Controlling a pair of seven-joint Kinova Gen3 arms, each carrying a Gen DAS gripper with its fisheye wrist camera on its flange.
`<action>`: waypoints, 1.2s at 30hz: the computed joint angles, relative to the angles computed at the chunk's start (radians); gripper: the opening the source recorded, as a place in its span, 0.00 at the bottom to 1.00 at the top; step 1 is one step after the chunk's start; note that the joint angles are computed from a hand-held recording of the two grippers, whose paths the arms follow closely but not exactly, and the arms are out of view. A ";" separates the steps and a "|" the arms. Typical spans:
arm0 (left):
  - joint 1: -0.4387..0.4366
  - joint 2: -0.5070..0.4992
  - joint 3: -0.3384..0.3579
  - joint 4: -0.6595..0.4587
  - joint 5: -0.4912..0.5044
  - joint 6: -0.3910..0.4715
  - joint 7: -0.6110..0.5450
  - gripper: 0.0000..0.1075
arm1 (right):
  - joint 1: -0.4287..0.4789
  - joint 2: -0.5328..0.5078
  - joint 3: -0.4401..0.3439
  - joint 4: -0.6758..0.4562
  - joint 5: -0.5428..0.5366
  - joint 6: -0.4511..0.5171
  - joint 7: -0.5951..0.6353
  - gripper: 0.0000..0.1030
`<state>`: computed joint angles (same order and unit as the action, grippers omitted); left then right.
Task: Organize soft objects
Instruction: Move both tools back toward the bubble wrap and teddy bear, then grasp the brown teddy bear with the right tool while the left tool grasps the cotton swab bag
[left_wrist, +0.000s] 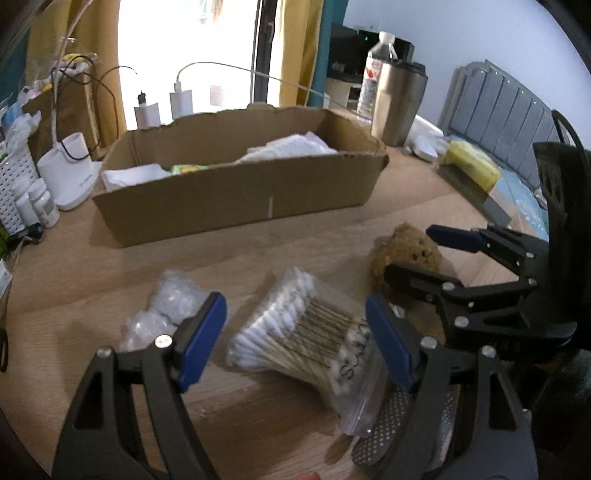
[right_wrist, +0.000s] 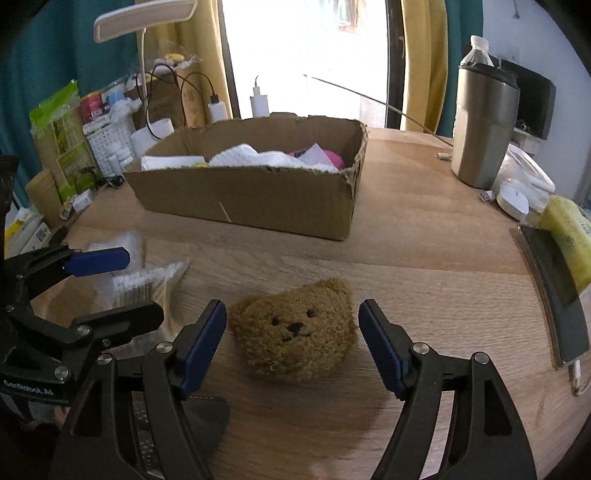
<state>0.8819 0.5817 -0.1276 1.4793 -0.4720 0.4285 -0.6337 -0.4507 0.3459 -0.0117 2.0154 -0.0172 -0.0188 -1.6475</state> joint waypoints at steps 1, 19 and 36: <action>-0.006 0.005 0.009 -0.007 0.004 0.005 -0.007 0.74 | 0.009 0.003 -0.009 -0.005 0.001 0.007 0.000 0.75; -0.057 0.086 0.075 -0.149 0.085 0.130 -0.131 0.76 | 0.194 0.009 -0.172 -0.011 0.005 0.023 0.004 0.61; -0.059 0.056 0.081 -0.102 0.103 0.062 -0.170 0.50 | 0.204 -0.047 -0.170 0.047 0.029 -0.053 -0.018 0.60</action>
